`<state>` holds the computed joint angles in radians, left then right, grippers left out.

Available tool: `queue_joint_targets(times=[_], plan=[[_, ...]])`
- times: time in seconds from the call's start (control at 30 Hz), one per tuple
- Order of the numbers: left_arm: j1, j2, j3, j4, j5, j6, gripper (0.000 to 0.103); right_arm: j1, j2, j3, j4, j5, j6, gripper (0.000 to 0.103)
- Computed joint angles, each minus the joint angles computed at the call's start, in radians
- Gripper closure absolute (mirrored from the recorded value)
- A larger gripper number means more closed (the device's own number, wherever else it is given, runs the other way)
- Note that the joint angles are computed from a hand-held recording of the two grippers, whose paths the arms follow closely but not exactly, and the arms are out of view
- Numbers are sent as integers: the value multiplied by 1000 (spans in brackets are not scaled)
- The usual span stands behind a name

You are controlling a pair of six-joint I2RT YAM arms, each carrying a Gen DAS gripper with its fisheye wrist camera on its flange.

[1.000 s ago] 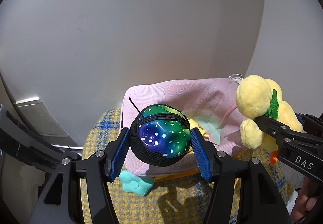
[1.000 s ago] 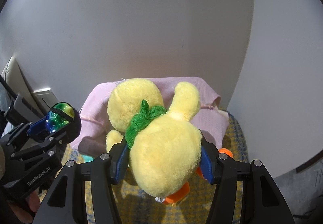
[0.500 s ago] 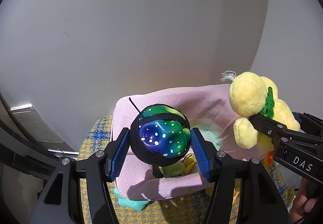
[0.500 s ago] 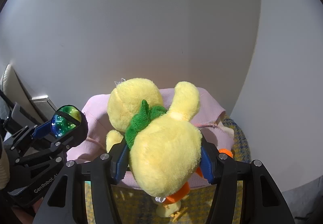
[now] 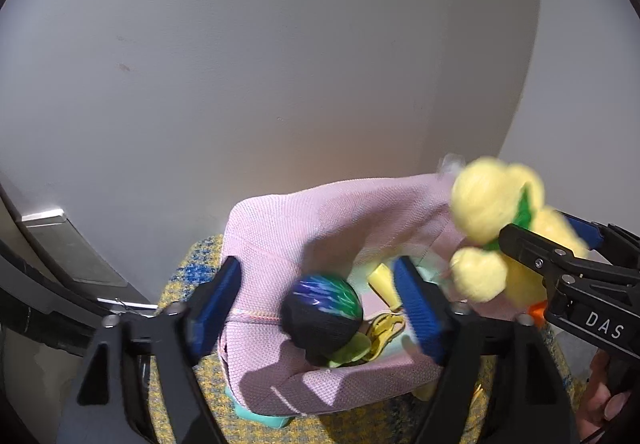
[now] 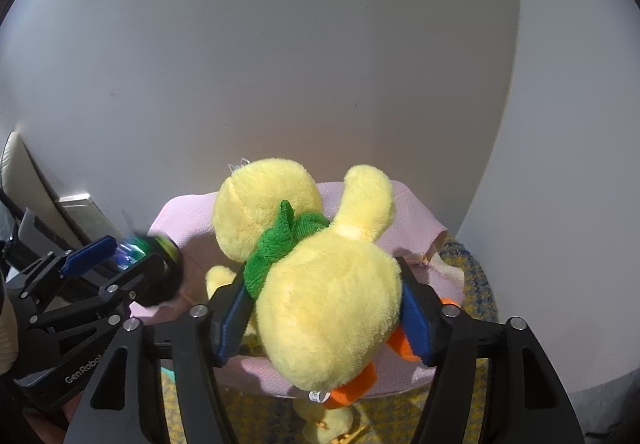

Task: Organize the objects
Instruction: 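Carry the ball and duck over the pink-lined crate and open both tools, then withdraw both tools from the crate toward the teal flower and yellow chick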

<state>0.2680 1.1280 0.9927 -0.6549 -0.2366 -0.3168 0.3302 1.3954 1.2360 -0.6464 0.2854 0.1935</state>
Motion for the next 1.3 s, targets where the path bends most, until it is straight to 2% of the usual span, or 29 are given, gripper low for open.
queue_joint_targets(times=[0.03,0.13,0.37,0.5,0.73,1.03,1.3], plan=[[-4,-9,-4,3,-12,-2,15,1,-4,-4,3,6,2,24],[-9,-13,2,-12,-26,-2,12,-2,-17,-18,12,19,5,17],[-28,-36,-8,-28,-42,-40,8,54,-69,-82,9,66,62,16],[-23,-67,-18,-42,-41,-34,8,-39,-73,-75,26,2,-10,16],[-49,-119,-13,-92,-64,-57,7,-12,-115,-78,-2,21,2,16],[-74,-223,-22,-173,-98,-88,5,73,-197,-85,-73,81,42,16],[-141,-349,-85,-247,-167,-138,0,166,-298,-193,-90,175,105,13]])
